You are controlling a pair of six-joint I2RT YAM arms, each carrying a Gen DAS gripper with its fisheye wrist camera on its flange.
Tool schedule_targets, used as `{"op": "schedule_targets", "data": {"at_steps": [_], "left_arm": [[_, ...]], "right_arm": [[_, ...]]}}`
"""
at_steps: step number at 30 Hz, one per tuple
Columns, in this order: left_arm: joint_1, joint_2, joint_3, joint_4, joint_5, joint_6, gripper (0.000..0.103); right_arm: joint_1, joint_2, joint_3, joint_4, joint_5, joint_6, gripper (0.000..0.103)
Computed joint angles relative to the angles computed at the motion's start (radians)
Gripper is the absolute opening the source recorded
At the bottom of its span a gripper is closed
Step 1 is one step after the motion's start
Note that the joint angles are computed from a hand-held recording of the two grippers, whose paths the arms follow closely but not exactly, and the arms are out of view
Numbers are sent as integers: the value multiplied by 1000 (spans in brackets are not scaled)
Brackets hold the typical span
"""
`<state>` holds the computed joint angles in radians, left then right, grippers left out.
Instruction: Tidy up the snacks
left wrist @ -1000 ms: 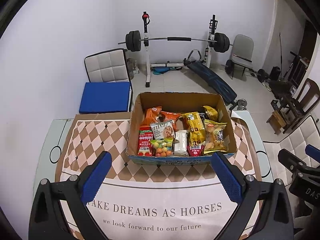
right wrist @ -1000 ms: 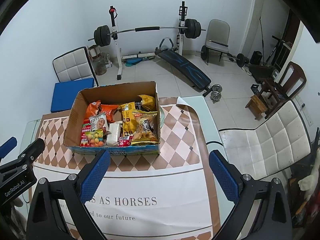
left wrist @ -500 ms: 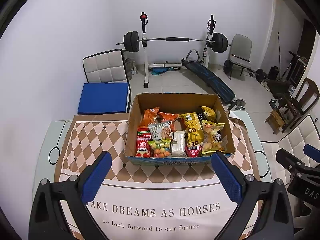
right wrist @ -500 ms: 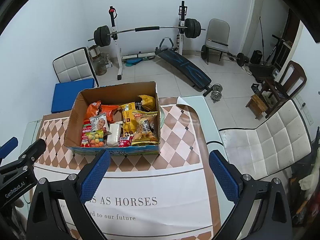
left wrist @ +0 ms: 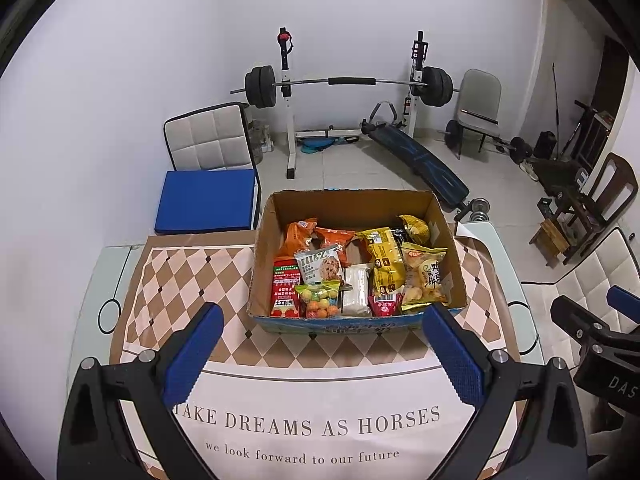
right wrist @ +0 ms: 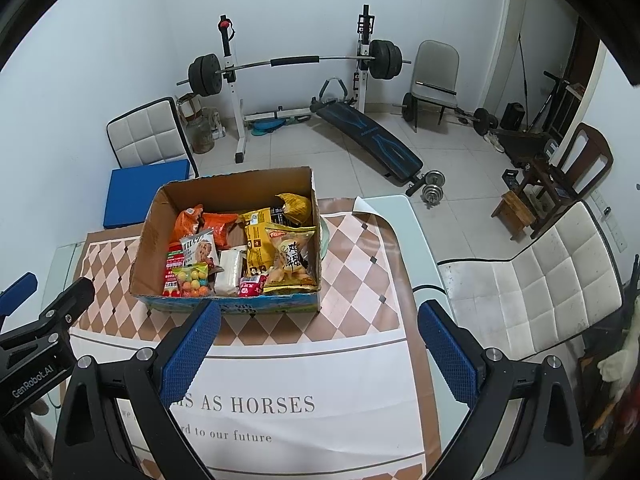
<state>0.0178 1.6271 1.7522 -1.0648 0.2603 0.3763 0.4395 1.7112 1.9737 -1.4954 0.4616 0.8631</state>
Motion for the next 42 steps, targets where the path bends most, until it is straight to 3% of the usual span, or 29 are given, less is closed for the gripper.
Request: {"op": "schedule_targets", "data": {"at_steps": [42], "left_arm": [[1,-13,-3,-19,23,29,102]], "right_arm": [[-1,4,23,-19,-5,7,101]]}}
